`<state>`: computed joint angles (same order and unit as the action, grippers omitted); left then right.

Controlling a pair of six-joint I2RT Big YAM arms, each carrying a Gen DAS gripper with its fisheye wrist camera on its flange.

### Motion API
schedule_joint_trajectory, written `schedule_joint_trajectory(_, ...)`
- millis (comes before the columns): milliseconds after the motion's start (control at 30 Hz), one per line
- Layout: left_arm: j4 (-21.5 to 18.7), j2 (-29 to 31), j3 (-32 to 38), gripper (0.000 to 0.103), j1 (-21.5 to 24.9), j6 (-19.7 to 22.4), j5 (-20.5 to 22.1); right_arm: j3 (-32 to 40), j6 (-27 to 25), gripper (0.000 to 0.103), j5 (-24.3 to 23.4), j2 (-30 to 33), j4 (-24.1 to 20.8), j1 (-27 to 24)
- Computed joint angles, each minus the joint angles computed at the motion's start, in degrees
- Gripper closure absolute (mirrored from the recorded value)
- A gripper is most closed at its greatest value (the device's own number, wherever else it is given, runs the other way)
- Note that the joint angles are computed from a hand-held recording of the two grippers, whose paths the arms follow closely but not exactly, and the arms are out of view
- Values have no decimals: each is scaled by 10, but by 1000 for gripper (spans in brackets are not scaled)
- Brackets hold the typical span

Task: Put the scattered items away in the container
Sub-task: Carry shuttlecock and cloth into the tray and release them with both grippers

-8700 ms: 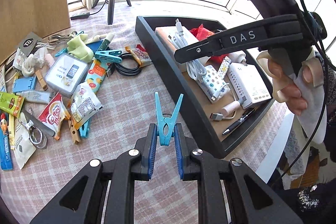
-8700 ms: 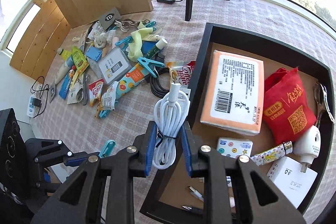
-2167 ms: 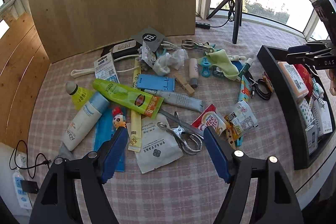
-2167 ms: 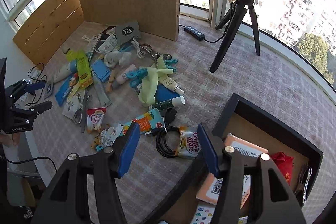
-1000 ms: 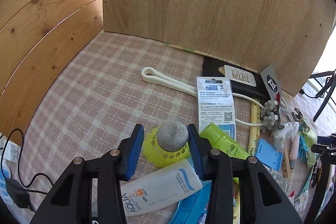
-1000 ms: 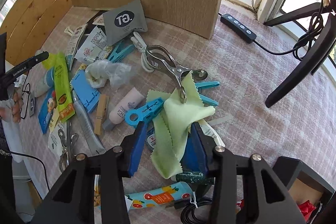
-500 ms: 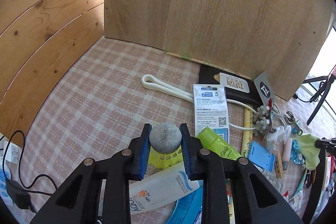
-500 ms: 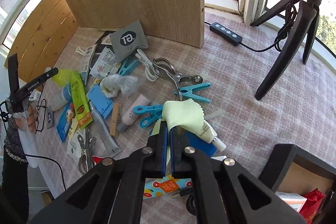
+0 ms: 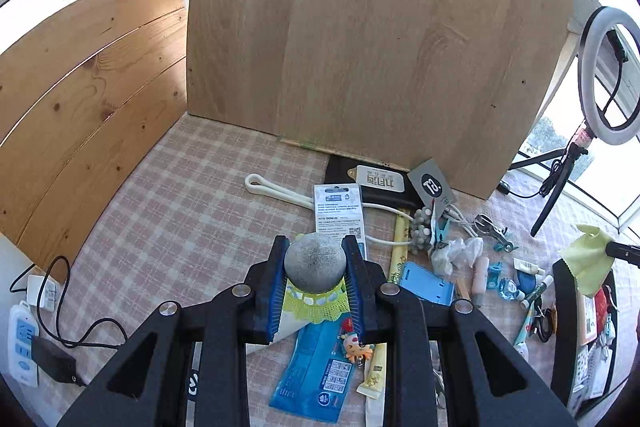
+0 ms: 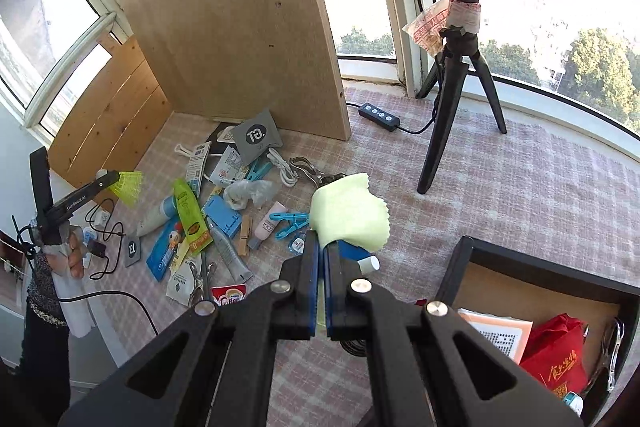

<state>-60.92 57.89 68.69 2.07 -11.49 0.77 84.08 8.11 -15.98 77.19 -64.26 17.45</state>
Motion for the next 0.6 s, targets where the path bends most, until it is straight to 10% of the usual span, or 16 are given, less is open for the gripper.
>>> schedule_joint_trajectory(600,10,62,89,78,-408,-83,-26,-116,-56,101,12,-191,-67,-267)
